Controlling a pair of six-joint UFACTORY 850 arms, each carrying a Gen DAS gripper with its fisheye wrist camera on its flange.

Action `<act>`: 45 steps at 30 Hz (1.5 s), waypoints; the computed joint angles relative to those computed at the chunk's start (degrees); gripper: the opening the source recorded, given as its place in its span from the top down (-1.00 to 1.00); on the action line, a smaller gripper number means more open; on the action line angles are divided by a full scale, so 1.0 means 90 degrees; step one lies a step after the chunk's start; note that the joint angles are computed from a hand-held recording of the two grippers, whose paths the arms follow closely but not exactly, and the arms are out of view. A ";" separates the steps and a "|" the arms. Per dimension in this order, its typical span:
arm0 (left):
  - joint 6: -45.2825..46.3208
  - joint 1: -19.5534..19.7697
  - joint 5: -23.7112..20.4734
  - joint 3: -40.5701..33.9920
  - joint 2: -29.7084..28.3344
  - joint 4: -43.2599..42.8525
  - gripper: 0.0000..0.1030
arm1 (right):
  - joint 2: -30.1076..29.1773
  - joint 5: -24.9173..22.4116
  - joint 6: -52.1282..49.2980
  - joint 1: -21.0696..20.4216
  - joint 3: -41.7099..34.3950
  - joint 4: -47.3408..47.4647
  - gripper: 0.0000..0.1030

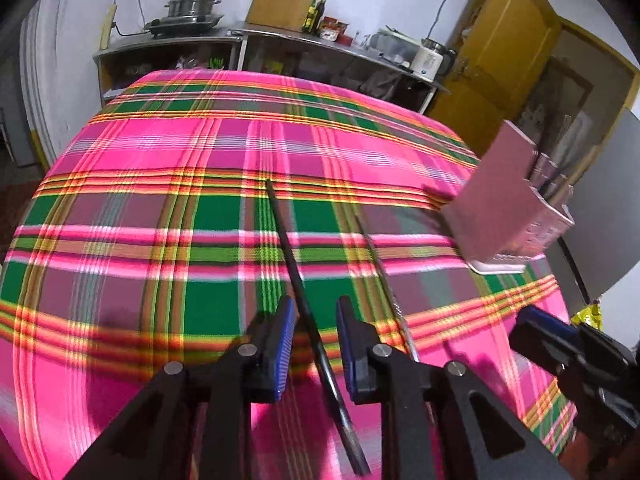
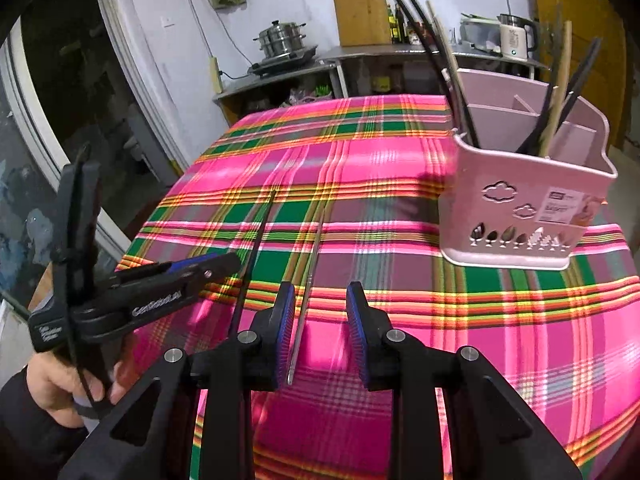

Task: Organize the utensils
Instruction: 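Move both grippers down to the last black chopsticks on the tablecloth, then grasp a black chopstick with the left gripper while the right grasps another black chopstick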

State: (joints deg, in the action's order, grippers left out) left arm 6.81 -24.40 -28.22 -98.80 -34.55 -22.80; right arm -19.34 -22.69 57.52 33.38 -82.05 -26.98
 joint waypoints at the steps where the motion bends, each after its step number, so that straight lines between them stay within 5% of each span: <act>1: -0.0057 0.0008 -0.0034 -0.0125 -0.0104 0.0050 0.59 | -0.0082 -0.0015 -0.0131 -0.0022 -0.0076 0.0128 0.47; 12: -0.0474 0.0023 -0.0303 -0.1395 -0.1068 0.0752 0.59 | -0.0787 -0.0112 -0.1149 -0.0176 -0.0765 0.1103 0.47; 16: -0.0667 -0.0009 -0.0208 -0.1466 -0.1138 0.1230 0.82 | -0.0989 -0.0208 -0.1383 -0.0216 -0.0982 0.1324 0.47; 34: -0.0263 0.0339 -0.0299 -0.1011 -0.0816 0.0790 0.86 | -0.2530 -0.1203 -0.2398 -0.0425 -0.3062 0.1886 0.47; 40: -0.0354 0.0302 -0.0489 -0.1348 -0.1017 0.1069 0.86 | -0.2718 -0.1578 -0.2026 -0.0361 -0.3346 0.1258 0.84; 45: -0.0675 0.0207 -0.0497 -0.1485 -0.1100 0.1643 0.86 | -0.2771 -0.1637 -0.2008 -0.0362 -0.3432 0.1204 0.89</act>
